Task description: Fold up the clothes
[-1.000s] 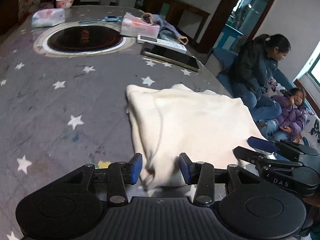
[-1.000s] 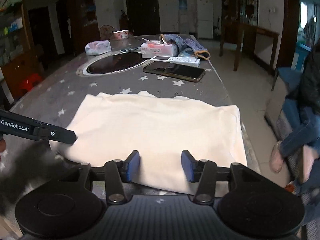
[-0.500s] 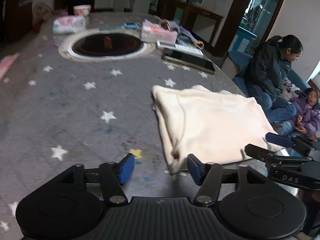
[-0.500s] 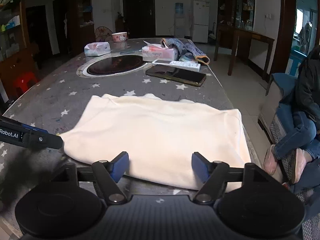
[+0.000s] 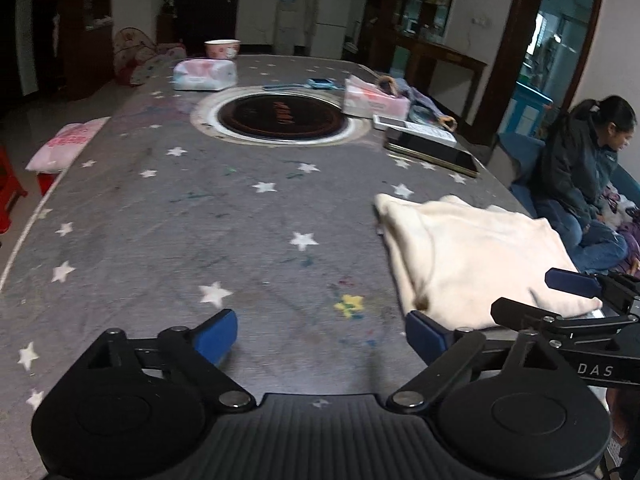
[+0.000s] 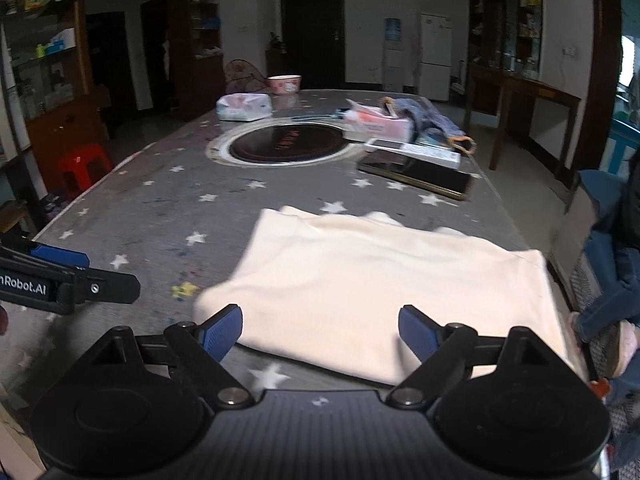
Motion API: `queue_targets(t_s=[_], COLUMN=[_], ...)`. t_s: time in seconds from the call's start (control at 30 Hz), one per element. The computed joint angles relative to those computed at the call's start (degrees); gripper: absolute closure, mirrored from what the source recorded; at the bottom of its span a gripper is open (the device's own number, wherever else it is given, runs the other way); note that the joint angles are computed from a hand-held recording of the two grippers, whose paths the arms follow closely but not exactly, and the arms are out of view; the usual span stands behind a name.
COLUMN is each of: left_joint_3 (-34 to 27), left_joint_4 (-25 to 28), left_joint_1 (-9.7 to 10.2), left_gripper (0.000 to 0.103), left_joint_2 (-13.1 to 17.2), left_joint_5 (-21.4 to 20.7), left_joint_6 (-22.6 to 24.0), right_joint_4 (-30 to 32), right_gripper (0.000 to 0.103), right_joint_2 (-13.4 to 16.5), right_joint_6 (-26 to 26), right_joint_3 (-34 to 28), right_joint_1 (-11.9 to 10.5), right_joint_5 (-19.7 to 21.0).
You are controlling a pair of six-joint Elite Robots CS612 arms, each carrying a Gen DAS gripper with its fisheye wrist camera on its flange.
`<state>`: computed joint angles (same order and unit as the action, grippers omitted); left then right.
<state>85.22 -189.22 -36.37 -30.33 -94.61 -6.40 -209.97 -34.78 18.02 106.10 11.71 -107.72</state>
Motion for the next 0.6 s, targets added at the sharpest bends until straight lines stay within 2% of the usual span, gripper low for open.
queue_targets(t_s=[0.1,0.2,0.6], left_joint_3=[-0.1,-0.2,-1.3], left_joint_4=[-1.1,-2.8,-4.0], left_joint_1=[0.48,0.89,2.06], left_gripper=[0.001,0.0,0.0], left_joint_2=[0.1,0.2,0.9], left_joint_5=[1.0,2.6,6.8], left_joint_6=[-1.3,-1.9,-4.5], right_joint_4=[0.4,1.0,2.0], right_gripper=[0.015,0.007,0.004], right_joint_2=[0.2,0.5,1.6], right_joint_6=[-0.6,-2.3,-5.2], right_joint_3=[-1.1,-2.6,-7.2], right_joint_1=[0.3,0.7,1.3], right_joint_5=[0.7,0.7,1.9])
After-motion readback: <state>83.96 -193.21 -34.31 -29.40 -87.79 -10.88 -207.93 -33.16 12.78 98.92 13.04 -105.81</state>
